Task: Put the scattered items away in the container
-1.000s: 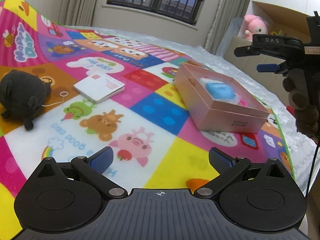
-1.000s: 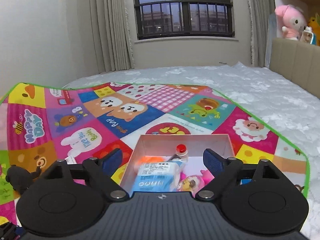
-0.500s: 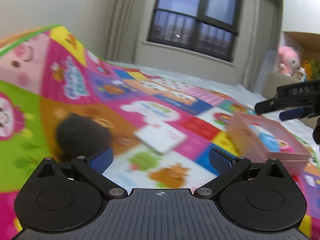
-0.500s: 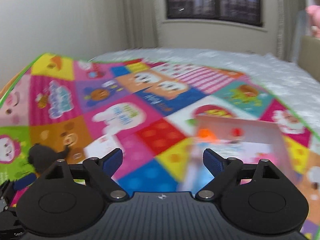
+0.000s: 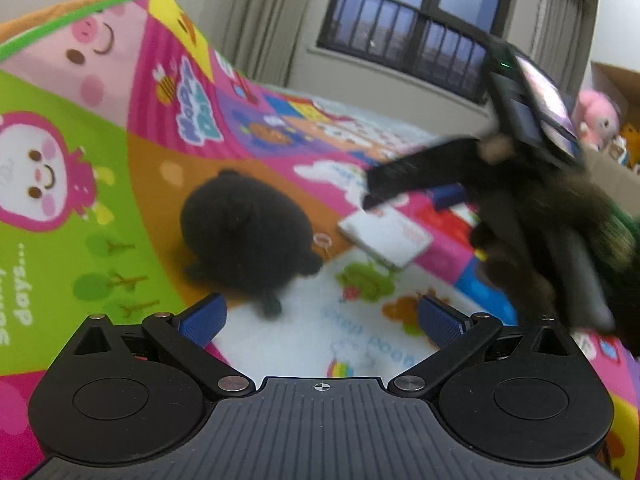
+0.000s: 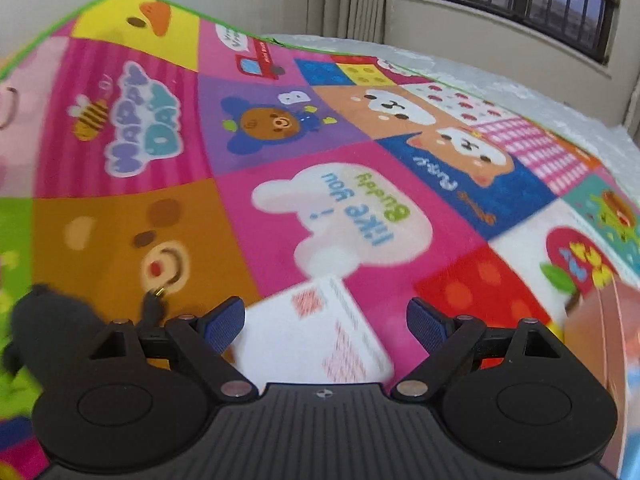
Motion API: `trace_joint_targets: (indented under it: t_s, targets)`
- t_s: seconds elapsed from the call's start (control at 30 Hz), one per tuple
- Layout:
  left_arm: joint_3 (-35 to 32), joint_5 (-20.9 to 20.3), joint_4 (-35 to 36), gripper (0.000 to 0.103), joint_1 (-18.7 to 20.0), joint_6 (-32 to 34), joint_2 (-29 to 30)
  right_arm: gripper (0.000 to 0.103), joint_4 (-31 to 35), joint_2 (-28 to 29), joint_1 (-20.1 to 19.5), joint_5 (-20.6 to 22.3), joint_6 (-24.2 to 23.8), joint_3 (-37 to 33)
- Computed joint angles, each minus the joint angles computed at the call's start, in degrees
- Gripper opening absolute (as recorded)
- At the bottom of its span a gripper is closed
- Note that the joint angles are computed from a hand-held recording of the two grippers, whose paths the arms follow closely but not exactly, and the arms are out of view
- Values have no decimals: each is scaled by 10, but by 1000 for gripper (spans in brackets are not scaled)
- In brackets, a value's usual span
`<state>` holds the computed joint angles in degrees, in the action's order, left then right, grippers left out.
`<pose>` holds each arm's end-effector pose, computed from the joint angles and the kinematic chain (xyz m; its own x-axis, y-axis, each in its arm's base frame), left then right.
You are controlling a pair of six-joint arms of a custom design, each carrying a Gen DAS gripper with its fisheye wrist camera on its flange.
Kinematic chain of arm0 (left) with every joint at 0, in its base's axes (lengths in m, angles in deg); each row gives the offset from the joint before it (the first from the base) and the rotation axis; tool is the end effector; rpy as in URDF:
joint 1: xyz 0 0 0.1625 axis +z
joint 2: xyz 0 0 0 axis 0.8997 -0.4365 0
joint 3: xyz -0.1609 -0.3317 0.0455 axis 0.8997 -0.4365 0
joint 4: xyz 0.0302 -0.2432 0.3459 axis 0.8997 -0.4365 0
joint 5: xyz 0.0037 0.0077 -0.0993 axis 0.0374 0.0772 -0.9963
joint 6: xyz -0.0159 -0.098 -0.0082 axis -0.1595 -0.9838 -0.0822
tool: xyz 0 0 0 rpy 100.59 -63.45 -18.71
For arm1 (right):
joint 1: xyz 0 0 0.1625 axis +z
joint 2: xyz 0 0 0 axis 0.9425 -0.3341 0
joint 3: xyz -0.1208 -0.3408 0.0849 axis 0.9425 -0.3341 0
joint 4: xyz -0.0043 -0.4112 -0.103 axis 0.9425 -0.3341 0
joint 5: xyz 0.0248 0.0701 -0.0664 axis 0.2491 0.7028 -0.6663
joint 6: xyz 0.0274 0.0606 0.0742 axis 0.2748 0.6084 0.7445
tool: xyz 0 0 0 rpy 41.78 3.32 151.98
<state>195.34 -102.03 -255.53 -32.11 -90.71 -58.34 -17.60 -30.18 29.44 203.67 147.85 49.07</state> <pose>-0.1804 -0.3731 0.1031 -0.8543 -0.0361 -0.5185 0.4227 0.5321 -0.7336 0.1880 -0.5625 0.0620 -0.6191 -0.3859 0.6840 -0.7054 0.6561 -0.2683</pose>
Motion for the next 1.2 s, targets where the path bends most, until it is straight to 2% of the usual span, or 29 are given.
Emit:
trace_joint_targets:
  t_s: [0.07, 0.13, 0.2, 0.3, 0.4, 0.63, 0.77, 0.97, 1.03, 1.2]
  targets:
    - [3, -10, -8, 103, -2, 14, 0, 83, -9, 16, 0, 2, -3, -19]
    - [5, -17, -13, 103, -2, 22, 0, 60, 1, 38, 1, 8, -5, -49]
    - [6, -21, -6, 103, -1, 21, -2, 52, 10, 63, 3, 28, -14, -80]
    - [7, -24, 8, 103, 1, 14, -5, 51, 13, 79, 2, 50, -39, -98]
    - [8, -25, 9, 103, -1, 16, -7, 51, 19, 63, -3, 51, -48, -82]
    - [10, -24, 15, 103, -11, 29, -4, 51, 65, -2, -11, 67, 2, -12]
    - [7, -37, 20, 103, -19, 54, 4, 51, 69, -45, -12, 75, 23, 47]
    - [2, -73, 25, 103, -38, 112, 26, 52, 44, -95, -25, 56, 38, 114]
    - [-9, -68, 52, 103, -49, 114, 43, 52, 43, -110, -35, 38, 55, 129]
    - [-39, -42, 129, 103, -63, 119, 84, 53, 48, -151, -54, 2, 54, 169]
